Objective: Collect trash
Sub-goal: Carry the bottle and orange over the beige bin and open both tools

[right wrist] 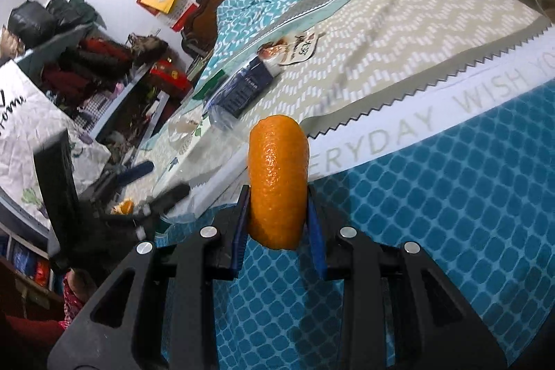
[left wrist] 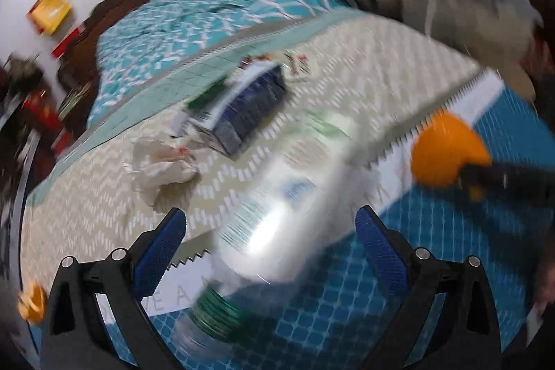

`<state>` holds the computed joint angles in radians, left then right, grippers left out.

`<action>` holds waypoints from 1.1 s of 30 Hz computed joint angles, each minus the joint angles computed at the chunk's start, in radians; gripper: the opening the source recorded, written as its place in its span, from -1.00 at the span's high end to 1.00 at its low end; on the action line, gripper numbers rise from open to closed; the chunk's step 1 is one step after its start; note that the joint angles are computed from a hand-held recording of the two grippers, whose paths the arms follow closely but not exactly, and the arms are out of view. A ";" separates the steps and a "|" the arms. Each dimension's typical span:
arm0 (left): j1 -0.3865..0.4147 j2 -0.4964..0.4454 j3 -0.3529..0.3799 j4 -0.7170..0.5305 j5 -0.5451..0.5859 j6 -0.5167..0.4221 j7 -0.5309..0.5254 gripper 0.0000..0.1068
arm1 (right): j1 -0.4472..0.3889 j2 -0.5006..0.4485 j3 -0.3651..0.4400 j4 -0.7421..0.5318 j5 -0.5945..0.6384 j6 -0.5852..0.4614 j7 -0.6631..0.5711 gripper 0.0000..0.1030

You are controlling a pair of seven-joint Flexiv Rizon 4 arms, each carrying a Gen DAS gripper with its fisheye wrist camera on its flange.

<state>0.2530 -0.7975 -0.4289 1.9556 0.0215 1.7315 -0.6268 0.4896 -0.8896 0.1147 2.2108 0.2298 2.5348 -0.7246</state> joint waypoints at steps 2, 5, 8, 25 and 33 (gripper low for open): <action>-0.048 -0.006 0.050 -0.018 -0.018 -0.015 0.017 -0.69 | -0.017 -0.005 0.010 0.002 -0.017 0.011 0.011 0.36; -0.090 -0.026 0.102 -0.026 0.004 0.053 -0.004 -0.45 | -0.020 -0.004 0.011 0.005 -0.017 0.022 0.017 0.36; 0.011 -0.017 -0.017 -0.002 0.009 -0.022 -0.002 -0.35 | -0.001 0.001 0.002 0.018 0.039 0.046 0.014 0.36; -0.266 -0.057 -0.195 -0.189 -0.280 -0.517 0.011 -0.28 | -0.196 -0.080 -0.007 0.304 0.236 0.388 0.173 0.36; -0.593 -0.156 -0.037 -0.445 -0.338 -0.604 -0.064 -0.27 | -0.380 -0.115 -0.086 0.358 0.136 0.373 0.225 0.30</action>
<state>-0.3402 -0.9531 -0.4660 1.5111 -0.3167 1.1277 -0.6910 0.1097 -1.0049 0.0283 2.5690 0.3659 2.9079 -0.4999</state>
